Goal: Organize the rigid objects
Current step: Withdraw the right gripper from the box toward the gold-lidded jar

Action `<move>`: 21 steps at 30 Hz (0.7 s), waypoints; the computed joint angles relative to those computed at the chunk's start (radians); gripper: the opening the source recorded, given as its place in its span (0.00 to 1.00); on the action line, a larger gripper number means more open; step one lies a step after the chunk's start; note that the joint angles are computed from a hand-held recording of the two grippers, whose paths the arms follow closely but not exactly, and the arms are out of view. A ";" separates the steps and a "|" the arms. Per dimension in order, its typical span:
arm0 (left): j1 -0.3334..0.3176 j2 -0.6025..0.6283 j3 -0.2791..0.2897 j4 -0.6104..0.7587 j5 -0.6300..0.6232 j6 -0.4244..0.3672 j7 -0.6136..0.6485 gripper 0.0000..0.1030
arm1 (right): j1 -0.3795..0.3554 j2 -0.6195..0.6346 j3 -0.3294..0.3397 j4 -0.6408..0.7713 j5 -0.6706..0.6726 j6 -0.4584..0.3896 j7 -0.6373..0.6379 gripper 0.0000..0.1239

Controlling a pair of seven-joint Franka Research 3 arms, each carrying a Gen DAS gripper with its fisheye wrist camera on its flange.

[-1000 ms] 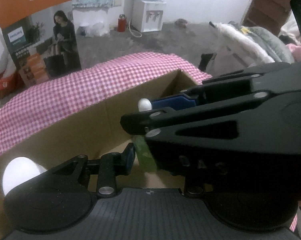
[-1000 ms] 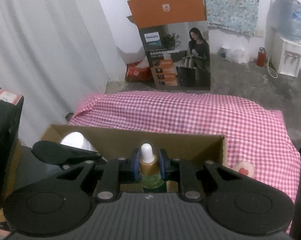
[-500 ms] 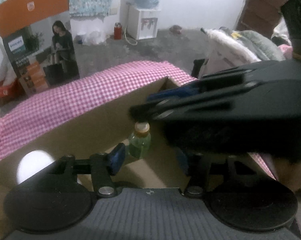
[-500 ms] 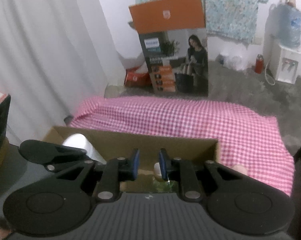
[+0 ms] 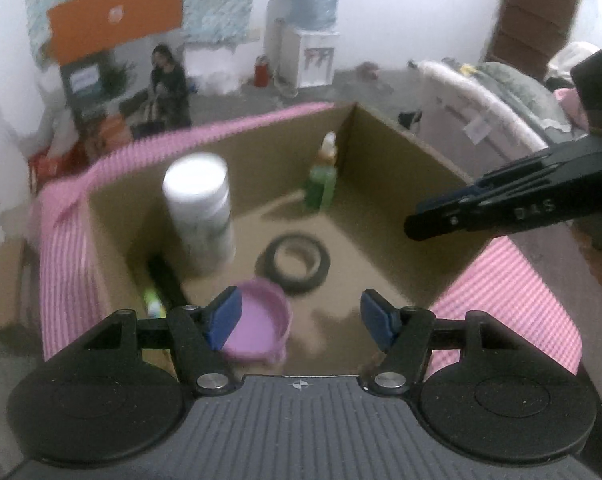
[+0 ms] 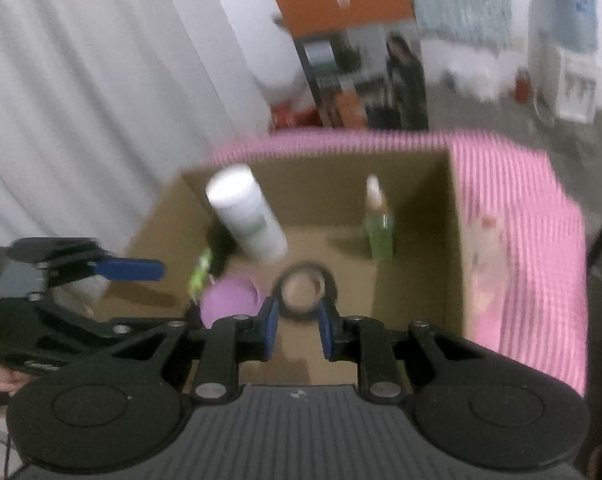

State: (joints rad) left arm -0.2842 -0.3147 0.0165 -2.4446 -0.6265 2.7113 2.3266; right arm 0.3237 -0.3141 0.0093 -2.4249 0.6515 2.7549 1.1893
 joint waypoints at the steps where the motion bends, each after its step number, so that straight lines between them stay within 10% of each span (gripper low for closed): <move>1: 0.006 0.005 0.001 -0.001 0.000 -0.009 -0.016 0.64 | -0.006 0.022 0.005 0.012 -0.010 -0.021 0.026 0.19; 21: 0.069 -0.070 0.056 -0.059 -0.117 -0.145 0.104 0.63 | -0.043 0.012 0.012 0.002 -0.065 -0.218 0.236 0.20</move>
